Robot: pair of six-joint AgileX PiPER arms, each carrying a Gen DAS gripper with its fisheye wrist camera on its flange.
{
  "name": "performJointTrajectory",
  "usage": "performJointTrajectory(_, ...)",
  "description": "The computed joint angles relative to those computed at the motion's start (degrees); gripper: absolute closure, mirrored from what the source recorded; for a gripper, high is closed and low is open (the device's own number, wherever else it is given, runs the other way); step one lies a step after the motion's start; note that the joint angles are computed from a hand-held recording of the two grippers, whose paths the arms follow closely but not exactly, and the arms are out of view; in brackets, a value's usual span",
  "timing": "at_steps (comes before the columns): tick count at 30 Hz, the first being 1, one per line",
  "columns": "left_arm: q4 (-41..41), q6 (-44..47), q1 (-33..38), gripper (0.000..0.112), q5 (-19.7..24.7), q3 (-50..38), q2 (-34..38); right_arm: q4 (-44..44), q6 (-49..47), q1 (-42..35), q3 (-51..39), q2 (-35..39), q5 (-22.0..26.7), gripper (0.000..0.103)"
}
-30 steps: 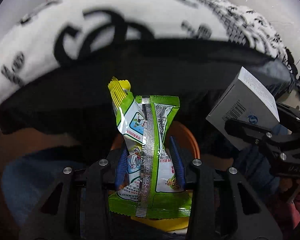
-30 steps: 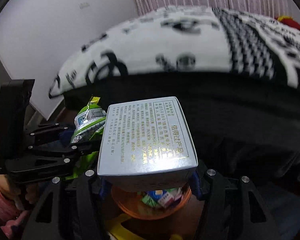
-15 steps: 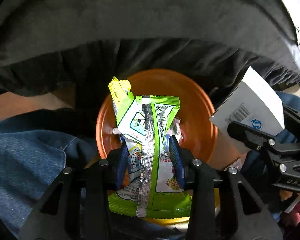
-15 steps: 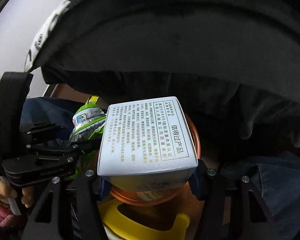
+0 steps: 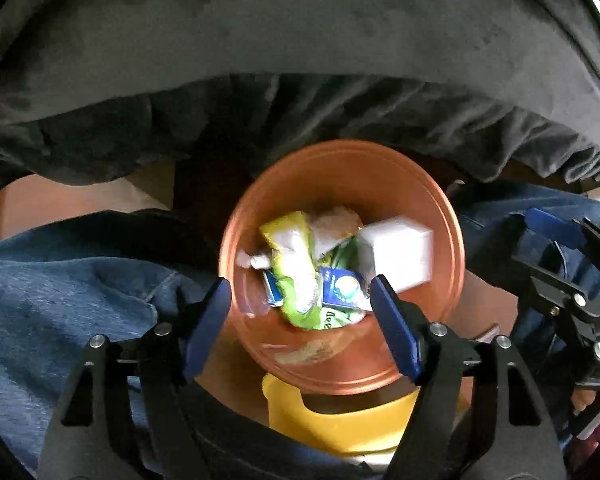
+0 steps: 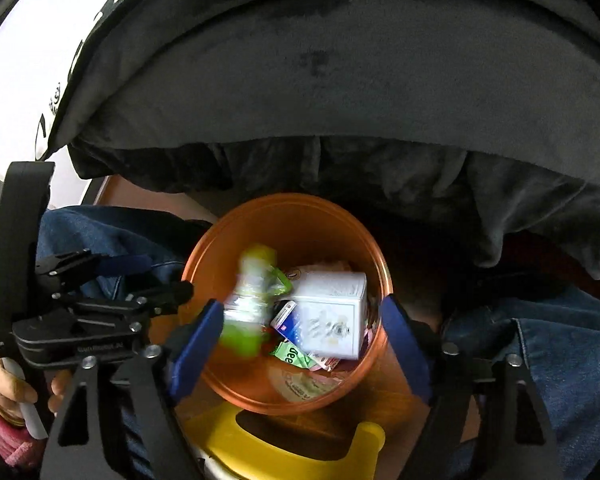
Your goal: Collect trash
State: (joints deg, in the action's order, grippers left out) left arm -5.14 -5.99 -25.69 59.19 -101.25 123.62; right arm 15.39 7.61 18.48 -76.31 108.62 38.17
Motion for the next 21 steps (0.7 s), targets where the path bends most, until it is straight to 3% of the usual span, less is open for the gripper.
performJointTrajectory(5,0.74,-0.72,0.45,0.036,0.35,-0.48,-0.03,-0.39,0.63,-0.14,-0.95,0.06,0.49,0.022)
performJointTrajectory(21,2.38,-2.4,0.02,0.035,-0.67,1.22,-2.91,-0.4,1.55,-0.21,0.59,-2.43,0.29,0.022)
